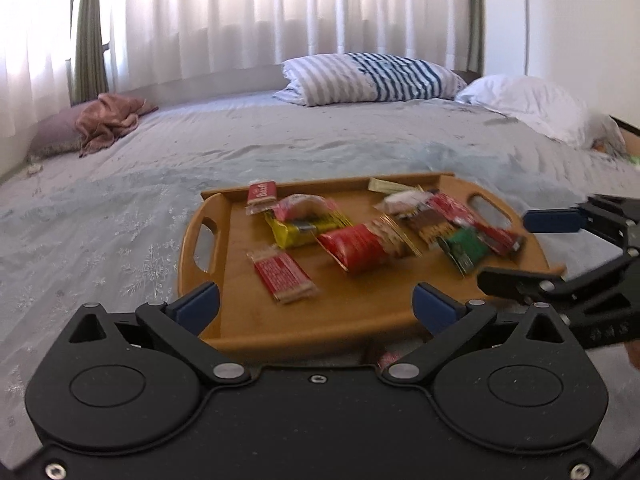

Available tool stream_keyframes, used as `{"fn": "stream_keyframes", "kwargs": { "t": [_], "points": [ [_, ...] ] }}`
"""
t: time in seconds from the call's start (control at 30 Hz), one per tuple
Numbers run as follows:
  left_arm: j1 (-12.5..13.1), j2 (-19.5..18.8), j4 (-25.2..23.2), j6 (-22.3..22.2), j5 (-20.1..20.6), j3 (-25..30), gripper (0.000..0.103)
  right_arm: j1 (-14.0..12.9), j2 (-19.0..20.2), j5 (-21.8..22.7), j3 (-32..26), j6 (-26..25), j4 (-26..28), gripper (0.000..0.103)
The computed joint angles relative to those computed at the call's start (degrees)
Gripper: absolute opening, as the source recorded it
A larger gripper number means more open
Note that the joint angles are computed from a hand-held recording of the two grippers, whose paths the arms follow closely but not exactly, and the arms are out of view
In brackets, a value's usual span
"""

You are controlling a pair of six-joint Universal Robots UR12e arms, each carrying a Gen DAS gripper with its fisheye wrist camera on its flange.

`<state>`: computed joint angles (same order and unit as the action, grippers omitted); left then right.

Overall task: Organize snacks
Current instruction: 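Pull both tools back from the tray toward the last two packets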

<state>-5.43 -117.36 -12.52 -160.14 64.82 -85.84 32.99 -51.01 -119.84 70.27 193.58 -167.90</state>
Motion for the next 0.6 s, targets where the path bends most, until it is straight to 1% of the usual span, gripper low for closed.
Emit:
{"fn": "stream_keyframes", "kwargs": {
  "t": [0.13, 0.2, 0.23, 0.3, 0.47, 0.6],
  "points": [
    [0.3, 1.2, -2.5, 2.4, -1.6, -1.8, 0.103, 0.1, -0.8, 1.3, 1.5, 0.5, 0.9, 0.081],
    [0.3, 1.5, -4.1, 2.9, -1.8, -2.3, 0.103, 0.2, -1.1, 1.9, 2.1, 0.8, 1.4, 0.075],
    [0.3, 1.7, -4.7, 3.1, -2.0, -2.5, 0.103, 0.2, -1.3, 2.4, 2.4, 0.8, 1.4, 0.074],
    [0.4, 1.8, -5.5, 3.1, -2.1, -2.9, 0.103, 0.2, -1.7, 3.6, 3.1, 0.6, 1.8, 0.067],
    [0.4, 2.1, -7.5, 4.1, -3.4, -3.3, 0.102, 0.0, -1.9, 6.3, 3.5, 0.0, 4.4, 0.061],
    [0.5, 2.1, -9.3, 4.5, -4.7, -3.1, 0.098, -0.3, -1.8, 8.5, 3.3, 0.1, 5.9, 0.054]
  ]
}}
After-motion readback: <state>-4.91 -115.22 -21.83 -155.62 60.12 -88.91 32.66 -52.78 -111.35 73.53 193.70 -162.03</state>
